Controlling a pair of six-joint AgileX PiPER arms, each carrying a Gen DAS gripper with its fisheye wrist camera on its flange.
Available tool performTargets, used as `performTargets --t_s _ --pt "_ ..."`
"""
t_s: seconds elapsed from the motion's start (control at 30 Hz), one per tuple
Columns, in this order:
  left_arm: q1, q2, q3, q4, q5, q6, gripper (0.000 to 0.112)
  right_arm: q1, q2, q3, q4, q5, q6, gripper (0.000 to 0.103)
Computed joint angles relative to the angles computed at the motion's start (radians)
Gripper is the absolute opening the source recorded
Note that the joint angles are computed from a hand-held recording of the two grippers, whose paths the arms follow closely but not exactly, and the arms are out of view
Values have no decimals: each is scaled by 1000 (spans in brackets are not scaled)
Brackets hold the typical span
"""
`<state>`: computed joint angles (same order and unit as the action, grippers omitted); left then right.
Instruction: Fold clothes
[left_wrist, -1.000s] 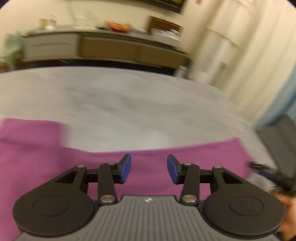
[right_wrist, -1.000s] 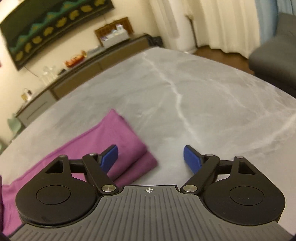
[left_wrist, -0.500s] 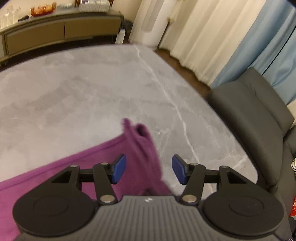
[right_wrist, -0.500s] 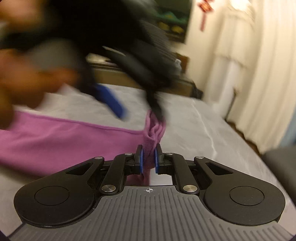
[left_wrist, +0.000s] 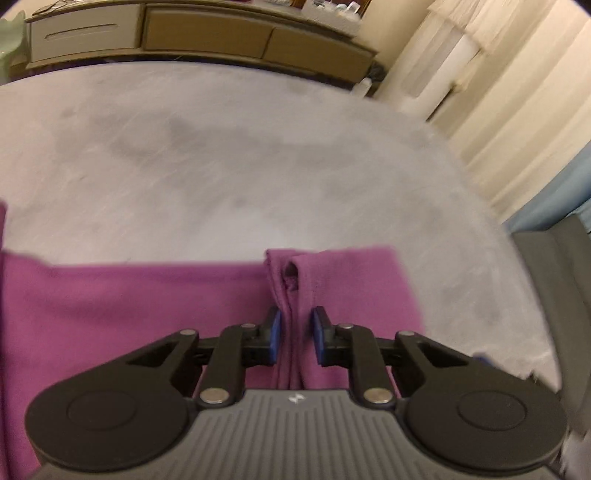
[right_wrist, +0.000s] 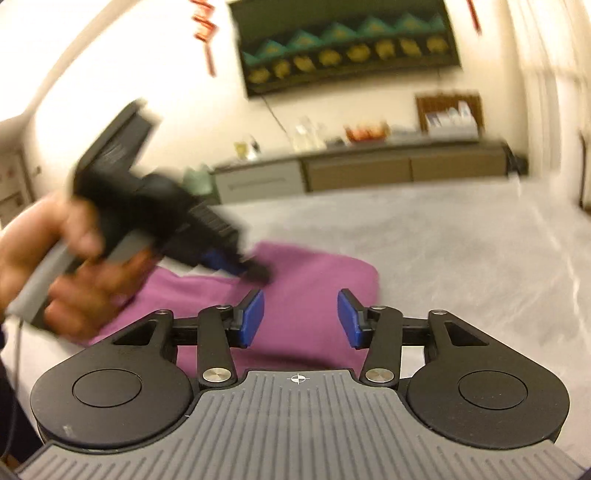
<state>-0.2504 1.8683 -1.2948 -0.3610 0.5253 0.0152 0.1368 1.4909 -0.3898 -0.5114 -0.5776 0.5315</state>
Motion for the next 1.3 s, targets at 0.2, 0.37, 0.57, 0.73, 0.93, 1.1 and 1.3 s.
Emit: performTargets --t_s 0.2,0.37,0.57,0.73,0.93,1.1,1.3 --pt "-50 1 42 57 -54 -5 29 131 81 -107 340 220 -160 48" --pt "-65 -33 67 120 -41 -30 29 110 145 -161 302 227 -124 53" --pt "-116 -133 81 492 -39 -364 46 110 168 -159 334 191 -220 21" --pt "-157 -60 -101 295 46 -125 67 195 98 -81 560 78 -463 15" --pt "-216 96 -280 336 167 -103 14 275 68 -10 536 -83 -522 15" --pt "-21 -139 12 74 14 71 12 222 69 13 338 -172 -344 59" --pt "256 -203 144 -71 69 266 18 190 130 -76 93 -145 -80 60"
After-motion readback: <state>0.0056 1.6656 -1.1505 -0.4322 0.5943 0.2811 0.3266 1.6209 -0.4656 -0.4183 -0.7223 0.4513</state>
